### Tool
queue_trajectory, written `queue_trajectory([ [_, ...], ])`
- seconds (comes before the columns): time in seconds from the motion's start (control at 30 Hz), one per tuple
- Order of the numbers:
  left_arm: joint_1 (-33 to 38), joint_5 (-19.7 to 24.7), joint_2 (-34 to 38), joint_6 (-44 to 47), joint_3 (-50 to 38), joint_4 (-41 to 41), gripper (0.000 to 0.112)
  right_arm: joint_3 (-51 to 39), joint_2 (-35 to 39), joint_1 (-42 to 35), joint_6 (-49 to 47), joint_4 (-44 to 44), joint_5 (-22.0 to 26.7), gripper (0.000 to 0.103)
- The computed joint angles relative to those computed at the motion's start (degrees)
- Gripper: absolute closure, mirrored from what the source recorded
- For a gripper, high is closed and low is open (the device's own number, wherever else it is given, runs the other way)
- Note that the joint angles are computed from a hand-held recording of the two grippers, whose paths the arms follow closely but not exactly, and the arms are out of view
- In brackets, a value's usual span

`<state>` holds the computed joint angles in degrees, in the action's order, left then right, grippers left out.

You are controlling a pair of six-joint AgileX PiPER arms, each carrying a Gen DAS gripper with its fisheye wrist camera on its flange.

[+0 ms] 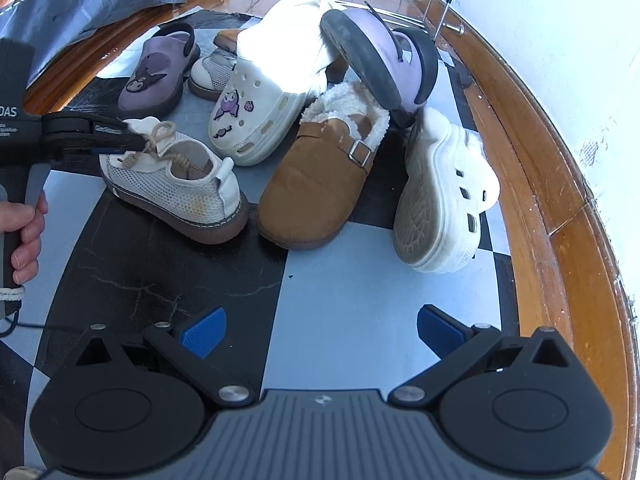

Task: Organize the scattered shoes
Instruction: 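Close the left gripper on the laced top of the white mesh shoe, then lift the white mesh shoe with the left gripper toward the wooden edge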

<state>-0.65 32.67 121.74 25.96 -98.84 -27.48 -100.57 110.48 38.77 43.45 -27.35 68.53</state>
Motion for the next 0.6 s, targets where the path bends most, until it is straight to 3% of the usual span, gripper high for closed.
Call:
queue_trajectory([
  [0.03,-1.26,-0.11,0.99,-2.14,-1.45,2.79,0.047,0.15,-0.09,-0.13,0.0,-0.04,-0.02,0.001],
  [0.07,-2.32,0.29,2.31,-5.33,-3.34,6.33,0.036,0.35,-0.23,-0.27,-0.03,-0.11,-0.05,0.001],
  [0.1,-3.5,1.54,3.96,-10.33,-6.03,11.48,0.018,0.53,-0.33,-0.41,-0.08,-0.1,-0.08,0.001],
  [0.13,-4.62,5.07,7.05,-14.89,-10.92,17.21,0.013,0.69,-0.41,-0.56,-0.16,-0.04,-0.09,0.001],
  [0.2,-7.15,11.88,13.03,-21.47,-19.56,28.34,0.009,1.04,-0.6,-0.85,-0.28,0.12,-0.19,0.001],
  [0.27,-7.77,10.1,13.52,-23.84,-19.03,32.28,0.011,1.49,-0.83,-1.14,-0.37,0.32,-0.4,0.001],
  [0.33,-7.91,4.88,11.82,-26.12,-14.68,36.14,0.025,1.84,-0.91,-1.43,-0.55,0.56,-0.48,0.001],
  [0.4,-8.52,3.14,10.76,-28.92,-12.88,40.95,0.071,2.46,-1.03,-1.73,-0.81,0.69,-0.53,0.001],
  [0.43,-8.57,1.96,9.99,-29.25,-11.69,41.81,0.079,2.71,-1.07,-1.86,-0.74,0.7,-0.54,0.001],
  [0.47,-8.47,0.58,9.1,-28.85,-10.36,41.66,0.095,2.93,-1.09,-1.99,-0.6,0.72,-0.56,0.001],
  [0.6,-7.02,-2.15,7.36,-26.49,-8.03,37.14,0.095,3.69,-1.27,-2.42,-0.23,0.96,-0.71,0.001],
])
